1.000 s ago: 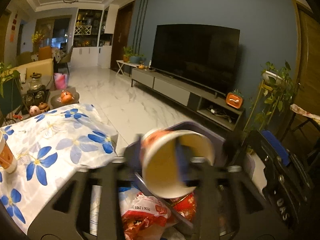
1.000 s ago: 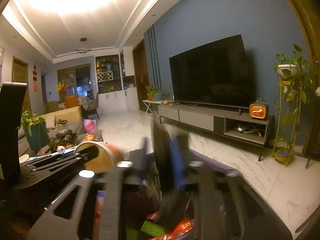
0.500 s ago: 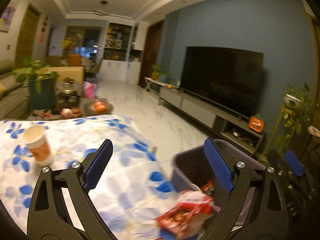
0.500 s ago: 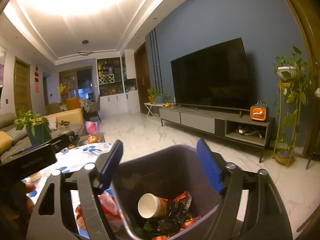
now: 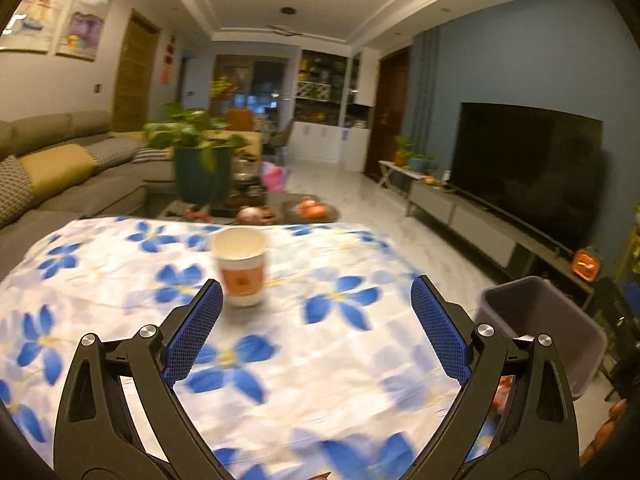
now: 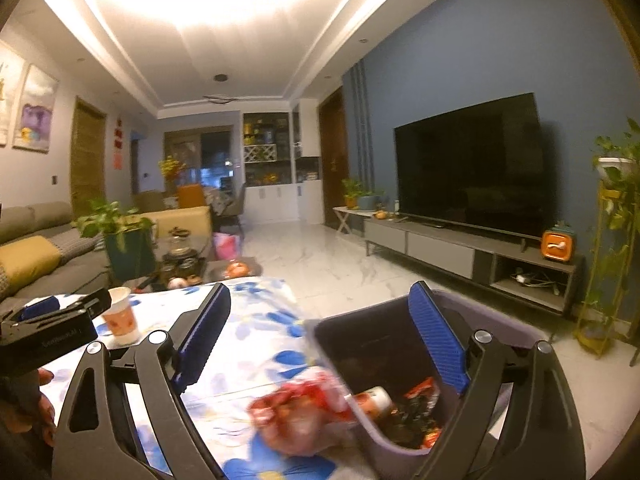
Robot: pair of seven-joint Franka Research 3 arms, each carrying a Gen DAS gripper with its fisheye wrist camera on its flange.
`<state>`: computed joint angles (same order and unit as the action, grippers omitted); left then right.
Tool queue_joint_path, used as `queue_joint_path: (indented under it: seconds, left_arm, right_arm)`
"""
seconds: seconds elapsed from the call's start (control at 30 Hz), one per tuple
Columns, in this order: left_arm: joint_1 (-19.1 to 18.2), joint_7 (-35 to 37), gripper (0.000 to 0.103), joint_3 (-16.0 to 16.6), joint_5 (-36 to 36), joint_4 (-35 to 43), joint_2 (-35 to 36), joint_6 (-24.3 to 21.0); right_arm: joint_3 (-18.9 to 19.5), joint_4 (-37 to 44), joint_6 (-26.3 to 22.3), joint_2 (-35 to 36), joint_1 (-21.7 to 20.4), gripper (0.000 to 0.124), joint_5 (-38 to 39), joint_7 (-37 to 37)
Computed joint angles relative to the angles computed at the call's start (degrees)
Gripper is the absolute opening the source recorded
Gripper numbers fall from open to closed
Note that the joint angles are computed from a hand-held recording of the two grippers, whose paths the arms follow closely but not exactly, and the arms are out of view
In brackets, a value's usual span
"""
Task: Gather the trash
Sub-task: 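Move both tools back to the standing orange-printed cup and a red wrapper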
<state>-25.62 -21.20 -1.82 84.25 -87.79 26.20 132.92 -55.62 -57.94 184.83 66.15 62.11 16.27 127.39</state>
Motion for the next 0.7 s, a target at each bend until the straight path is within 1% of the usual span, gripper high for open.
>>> queue_joint_path:
  seconds: [0.07, 0.13, 0.23, 0.27, 0.33, 0.53, 0.57, 0.67, 0.7]
  left_arm:
    - [-0.30, -1.22, 0.093, 0.07, -0.28, -3.94, -2.70, -2.89]
    - [-0.05, -2.52, 0.093, -0.55, -0.22, -7.16, -4.93, -5.14]
    - [1.06, -4.38, 0.093, -2.04, -0.29, -11.54, -8.10, -7.54]
    - [1.48, -4.66, 0.093, -2.57, -0.28, -12.29, -8.68, -8.07]
    - [2.15, -5.45, 0.093, -3.59, -0.41, -14.64, -10.56, -9.76]
    - [4.12, -6.24, 0.093, -5.77, -0.43, -17.76, -12.90, -11.70]
    - [4.40, -6.30, 0.093, -5.98, -0.53, -18.01, -13.02, -11.72]
    - [5.15, -6.48, 0.093, -6.35, -0.68, -18.61, -13.36, -11.33]
    - [5.31, -6.43, 0.093, -6.46, -0.78, -18.53, -13.27, -11.30]
  right_arm:
    - [1.41, 1.06, 0.10, -0.24, -0.41, 0.088, -0.69, -0.91]
    - [3.22, 2.29, 0.02, -0.41, -0.95, 0.088, -1.40, -2.02]
    - [5.95, 4.26, -0.53, -0.47, -1.72, 0.088, -2.52, -3.15]
    - [7.39, 5.43, -0.85, -0.44, -2.37, 0.088, -3.18, -3.62]
    - [8.50, 6.85, -1.46, -0.19, -2.70, 0.088, -4.20, -3.57]
    - [12.10, 14.28, -4.12, 1.90, -5.54, 0.088, -9.09, -1.66]
    - [13.10, 16.92, -5.20, 2.77, -6.64, 0.088, -9.94, -1.42]
    - [15.47, 21.50, -7.11, 4.24, -8.68, 0.088, -12.28, -0.86]
    - [16.29, 24.36, -8.36, 5.34, -9.78, 0.088, -13.02, -0.63]
